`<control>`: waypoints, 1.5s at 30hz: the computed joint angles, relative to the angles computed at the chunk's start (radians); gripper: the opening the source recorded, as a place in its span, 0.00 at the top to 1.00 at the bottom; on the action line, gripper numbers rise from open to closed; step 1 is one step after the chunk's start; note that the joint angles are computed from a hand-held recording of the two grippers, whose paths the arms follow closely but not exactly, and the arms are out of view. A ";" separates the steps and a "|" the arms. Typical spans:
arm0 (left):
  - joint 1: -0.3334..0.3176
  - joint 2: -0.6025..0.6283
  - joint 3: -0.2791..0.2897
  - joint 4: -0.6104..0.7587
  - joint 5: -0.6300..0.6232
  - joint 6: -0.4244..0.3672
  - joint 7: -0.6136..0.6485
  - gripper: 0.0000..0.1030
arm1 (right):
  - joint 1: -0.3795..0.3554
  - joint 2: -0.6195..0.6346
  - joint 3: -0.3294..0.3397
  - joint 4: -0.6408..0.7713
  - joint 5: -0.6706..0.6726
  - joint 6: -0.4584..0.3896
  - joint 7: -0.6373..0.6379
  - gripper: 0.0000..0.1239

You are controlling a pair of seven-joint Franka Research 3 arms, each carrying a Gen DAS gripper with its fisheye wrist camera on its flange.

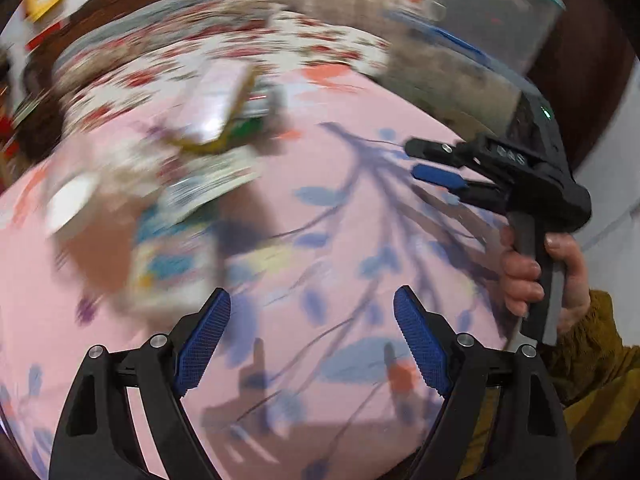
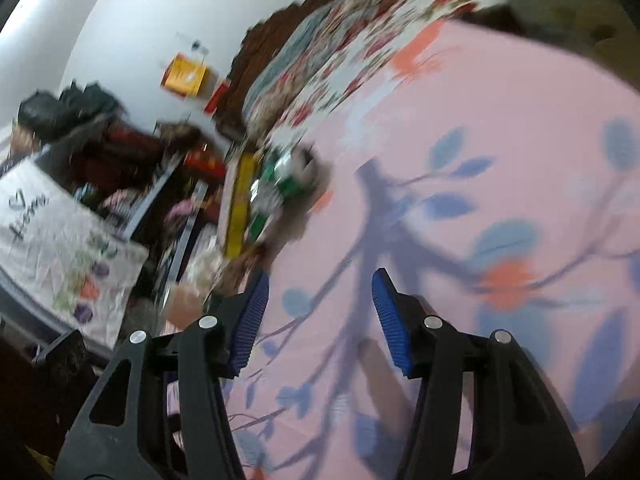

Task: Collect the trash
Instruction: 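Grasp the white sponge package with the left gripper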

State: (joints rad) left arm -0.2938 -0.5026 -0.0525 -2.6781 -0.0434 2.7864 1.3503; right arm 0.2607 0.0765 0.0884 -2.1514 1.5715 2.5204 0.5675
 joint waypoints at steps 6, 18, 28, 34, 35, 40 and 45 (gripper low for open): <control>0.055 -0.093 0.028 -0.077 0.001 0.031 -0.049 0.23 | 0.051 0.053 0.042 0.099 -0.101 0.030 0.077 0.55; 0.060 -0.198 0.099 -0.180 -0.002 0.078 -0.042 0.23 | 0.069 0.250 0.112 0.322 -0.225 -0.094 0.312 0.80; 0.046 -0.184 0.112 -0.189 0.003 0.102 -0.032 0.22 | 0.022 0.078 0.094 0.095 -0.099 -0.123 0.149 0.90; 0.017 -0.049 0.097 -0.106 -0.006 0.116 -0.022 0.21 | 0.029 -0.093 0.019 -0.104 -0.095 -0.073 0.089 0.90; 0.016 -0.025 0.087 -0.092 -0.005 0.119 -0.022 0.21 | 0.032 -0.116 0.011 -0.132 -0.097 -0.056 0.077 0.90; 0.145 0.087 -0.057 -0.014 0.109 0.110 -0.129 0.20 | 0.044 -0.166 -0.019 -0.197 -0.085 -0.022 0.044 0.90; 0.301 0.136 -0.216 0.043 0.362 0.062 -0.344 0.22 | 0.051 -0.173 -0.028 -0.209 -0.013 0.030 0.000 0.88</control>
State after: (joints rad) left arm 0.0071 -0.3665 -0.2684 -2.6349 0.3182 2.8481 1.0058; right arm 0.3118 -0.0967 0.0604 -2.3607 1.5587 2.5501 0.5677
